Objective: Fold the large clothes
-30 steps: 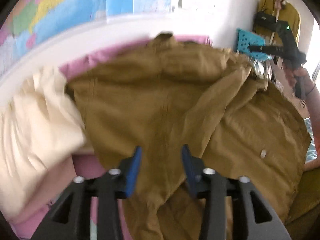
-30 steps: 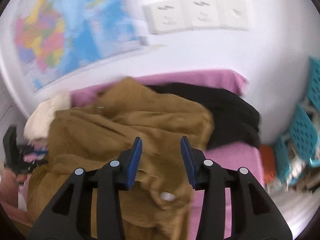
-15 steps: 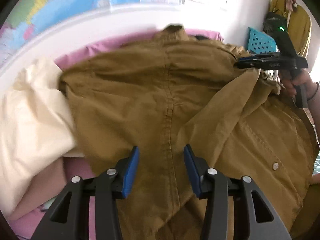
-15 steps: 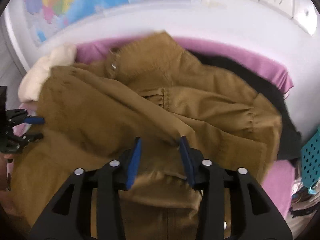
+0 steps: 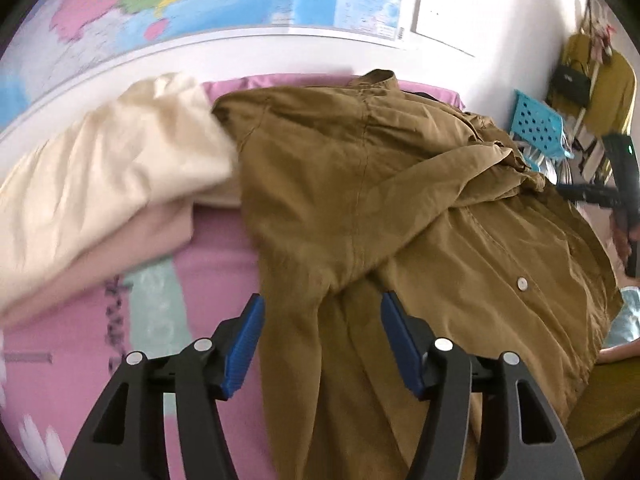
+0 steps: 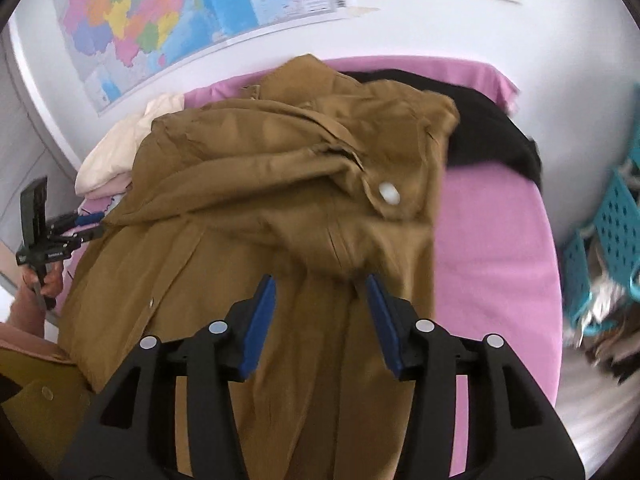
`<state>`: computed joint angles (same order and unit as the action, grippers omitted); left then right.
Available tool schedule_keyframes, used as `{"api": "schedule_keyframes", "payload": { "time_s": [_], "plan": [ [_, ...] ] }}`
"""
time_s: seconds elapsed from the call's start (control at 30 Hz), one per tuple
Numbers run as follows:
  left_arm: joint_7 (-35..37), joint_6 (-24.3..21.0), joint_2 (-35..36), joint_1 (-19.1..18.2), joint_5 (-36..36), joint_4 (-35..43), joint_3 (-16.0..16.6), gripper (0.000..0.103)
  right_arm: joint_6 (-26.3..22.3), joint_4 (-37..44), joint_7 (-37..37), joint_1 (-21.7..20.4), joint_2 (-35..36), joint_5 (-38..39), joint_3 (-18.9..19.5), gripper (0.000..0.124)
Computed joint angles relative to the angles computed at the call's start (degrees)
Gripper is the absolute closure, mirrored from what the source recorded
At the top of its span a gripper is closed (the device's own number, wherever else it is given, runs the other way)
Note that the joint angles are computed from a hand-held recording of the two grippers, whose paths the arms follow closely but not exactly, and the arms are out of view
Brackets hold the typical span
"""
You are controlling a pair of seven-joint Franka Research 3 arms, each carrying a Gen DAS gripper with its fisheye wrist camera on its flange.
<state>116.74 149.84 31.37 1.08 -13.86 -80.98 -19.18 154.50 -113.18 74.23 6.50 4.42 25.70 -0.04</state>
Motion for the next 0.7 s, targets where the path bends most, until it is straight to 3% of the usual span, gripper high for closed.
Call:
{"api": "schedule_keyframes", "payload": {
  "time_s": [0.1, 0.3, 0.37, 0.6, 0.7],
  "plan": [
    [0.9, 1.9, -3.7, 2.2, -2.9, -5.7, -1.0, 0.036, 2.2, -5.8, -0.8, -0.4, -4.5, 4.6, -0.1, 0.073],
    [1.4, 3.4, -9.8, 3.6, -7.1, -14.5, -0.1, 0.035, 5.8, -15.5, -0.9, 0.2, -12.3, 9.5, -1.7, 0.058],
    [2.4, 2.0, -11.3, 4.6, -9.9, -16.5, -0.5, 0.034, 5.8, -17.3, -1.4, 0.5, -13.6, 11.6, -2.6, 0.05],
    [7.9, 1.2, -15.4, 4.6, -19.1, -22.8, 0.2, 0.034, 6.0, -20.9, -3.8, 1.8, -15.6, 17.0, -3.9, 0.05],
    [8.8, 1.3, -16.8, 3.1, -19.5, -24.6, 1.4, 0.034, 6.2, -21.7, -5.2, 2.1, -16.4, 18.4, -4.2, 0.048]
  ]
}}
